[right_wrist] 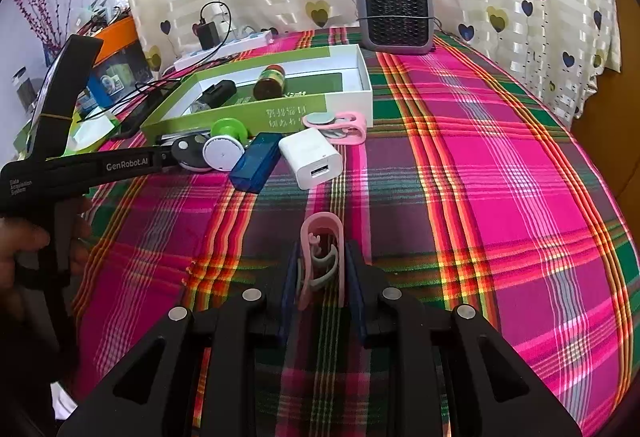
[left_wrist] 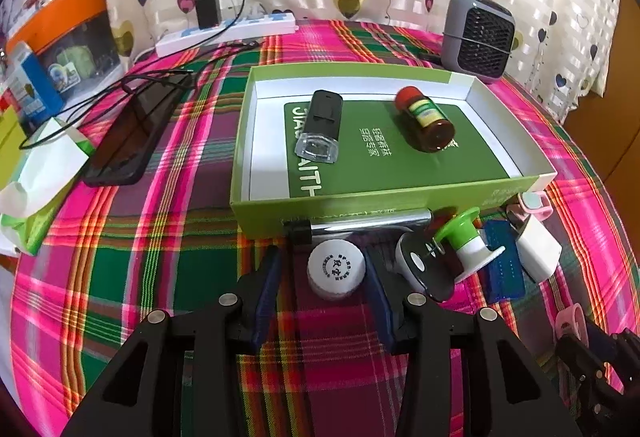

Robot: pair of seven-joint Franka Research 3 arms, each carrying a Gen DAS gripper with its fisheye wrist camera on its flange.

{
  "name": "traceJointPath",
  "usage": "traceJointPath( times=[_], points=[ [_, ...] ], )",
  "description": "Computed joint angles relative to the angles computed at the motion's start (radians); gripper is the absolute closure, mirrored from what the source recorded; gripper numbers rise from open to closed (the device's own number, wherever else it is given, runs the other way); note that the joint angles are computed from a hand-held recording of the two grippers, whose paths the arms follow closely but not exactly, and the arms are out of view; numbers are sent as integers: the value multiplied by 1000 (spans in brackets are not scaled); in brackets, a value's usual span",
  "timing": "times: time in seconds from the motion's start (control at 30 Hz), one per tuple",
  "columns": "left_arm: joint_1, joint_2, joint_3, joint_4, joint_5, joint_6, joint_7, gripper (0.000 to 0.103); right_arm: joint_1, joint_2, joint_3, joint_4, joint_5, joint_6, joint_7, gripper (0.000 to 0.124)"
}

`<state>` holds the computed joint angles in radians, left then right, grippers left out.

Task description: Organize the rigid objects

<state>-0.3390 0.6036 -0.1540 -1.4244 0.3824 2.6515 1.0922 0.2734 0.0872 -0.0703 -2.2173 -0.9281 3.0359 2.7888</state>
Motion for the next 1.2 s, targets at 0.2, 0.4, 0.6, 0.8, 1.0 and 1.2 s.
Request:
traceJointPath(
  times=[0.2, 0.4, 0.6, 0.8, 1.0, 1.2],
  points=[
    [-3, -7, 10, -10, 11, 8, -21, 72, 3, 4, -6, 6, -30, 2, 17, 99],
    [3, -13, 6, -24, 9, 21, -28, 76, 2, 5, -5, 7, -36, 1, 21, 99],
    [7, -16, 4, -31, 7, 30, -28, 77, 1, 4, -4, 7, -37, -1, 22, 99],
    [9, -17, 1, -33, 3, 32, -24, 77, -1, 3, -2, 7, -37, -3, 21, 99],
    [15, -23, -8, -40, -10, 36, -16, 77, -3, 2, 2, 6, -19, -9, 2, 99],
    [14, -30, -7, -50, -13, 42, -14, 77, -5, 2, 5, 2, 27, -10, -41, 99]
  ],
)
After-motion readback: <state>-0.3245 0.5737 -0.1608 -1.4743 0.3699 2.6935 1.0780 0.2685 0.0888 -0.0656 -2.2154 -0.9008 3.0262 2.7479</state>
